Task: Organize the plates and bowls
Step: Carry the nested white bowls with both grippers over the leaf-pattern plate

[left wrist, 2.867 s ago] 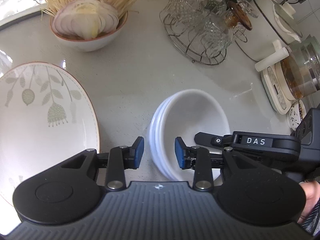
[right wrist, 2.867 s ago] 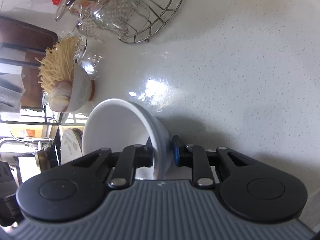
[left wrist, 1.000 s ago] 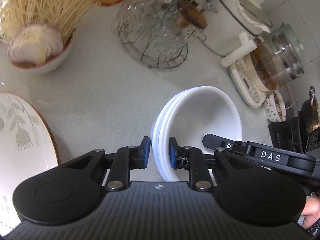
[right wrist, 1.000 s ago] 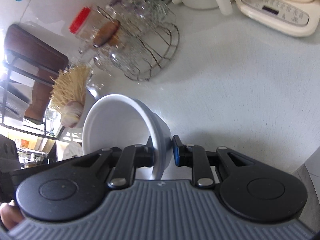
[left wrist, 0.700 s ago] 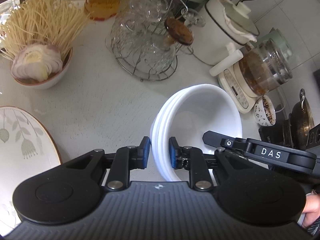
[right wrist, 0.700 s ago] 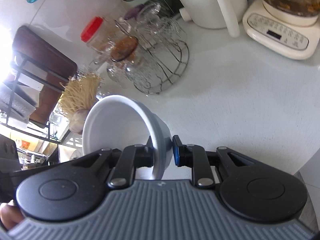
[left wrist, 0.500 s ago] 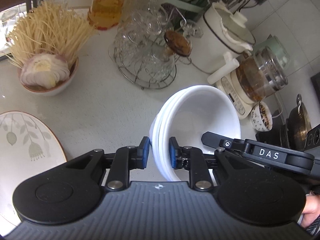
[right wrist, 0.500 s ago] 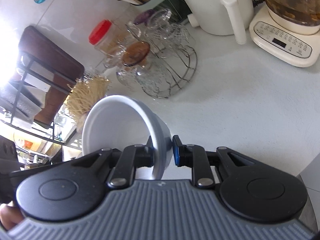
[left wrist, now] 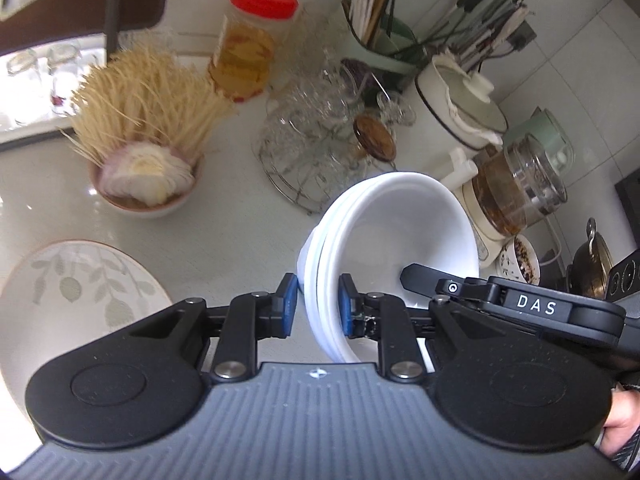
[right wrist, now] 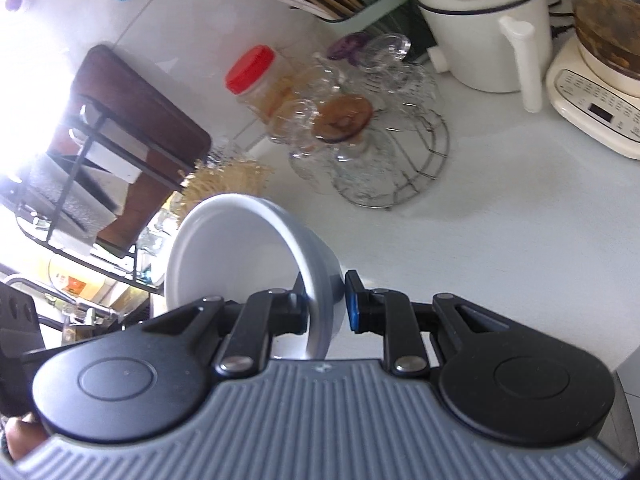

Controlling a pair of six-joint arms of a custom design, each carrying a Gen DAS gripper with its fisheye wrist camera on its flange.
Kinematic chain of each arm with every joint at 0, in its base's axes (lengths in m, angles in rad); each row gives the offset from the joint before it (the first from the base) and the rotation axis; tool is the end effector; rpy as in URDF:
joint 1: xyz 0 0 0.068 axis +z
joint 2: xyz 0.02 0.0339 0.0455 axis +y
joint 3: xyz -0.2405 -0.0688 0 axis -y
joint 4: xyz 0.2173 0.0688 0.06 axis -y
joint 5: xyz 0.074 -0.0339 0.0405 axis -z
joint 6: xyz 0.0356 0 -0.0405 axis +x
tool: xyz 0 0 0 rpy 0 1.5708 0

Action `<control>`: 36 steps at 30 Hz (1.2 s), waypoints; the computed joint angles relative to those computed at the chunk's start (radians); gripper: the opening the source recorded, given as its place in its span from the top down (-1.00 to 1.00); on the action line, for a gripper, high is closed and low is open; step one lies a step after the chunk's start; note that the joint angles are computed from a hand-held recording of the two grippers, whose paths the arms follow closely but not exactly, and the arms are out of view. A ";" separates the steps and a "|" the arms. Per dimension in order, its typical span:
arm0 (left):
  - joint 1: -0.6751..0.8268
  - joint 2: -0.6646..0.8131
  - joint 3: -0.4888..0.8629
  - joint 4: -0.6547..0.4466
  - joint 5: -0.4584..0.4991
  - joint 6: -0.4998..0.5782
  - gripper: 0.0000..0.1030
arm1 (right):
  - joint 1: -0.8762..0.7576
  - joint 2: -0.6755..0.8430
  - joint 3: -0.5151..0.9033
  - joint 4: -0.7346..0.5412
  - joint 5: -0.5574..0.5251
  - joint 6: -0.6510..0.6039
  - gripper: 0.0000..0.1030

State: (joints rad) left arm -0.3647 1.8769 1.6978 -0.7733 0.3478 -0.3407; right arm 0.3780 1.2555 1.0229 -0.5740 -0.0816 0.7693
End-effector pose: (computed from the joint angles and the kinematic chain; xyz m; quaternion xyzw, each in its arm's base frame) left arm 0.3500 -0.1466 0.2756 0.0639 0.9375 -0.2582 0.2243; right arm 0.2280 0.0937 0.2714 0.1653 0.9124 0.2340 0.2924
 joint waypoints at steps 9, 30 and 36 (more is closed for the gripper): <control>0.114 -0.129 -0.151 0.046 0.046 0.015 0.54 | 0.135 0.079 0.072 0.029 0.067 0.032 0.59; 0.384 -0.314 -0.544 0.136 0.121 0.123 0.54 | 0.401 0.342 0.136 0.106 0.108 0.159 0.59; 0.399 -0.310 -0.594 0.176 0.070 0.130 0.53 | 0.406 0.452 0.209 0.109 0.082 0.125 0.59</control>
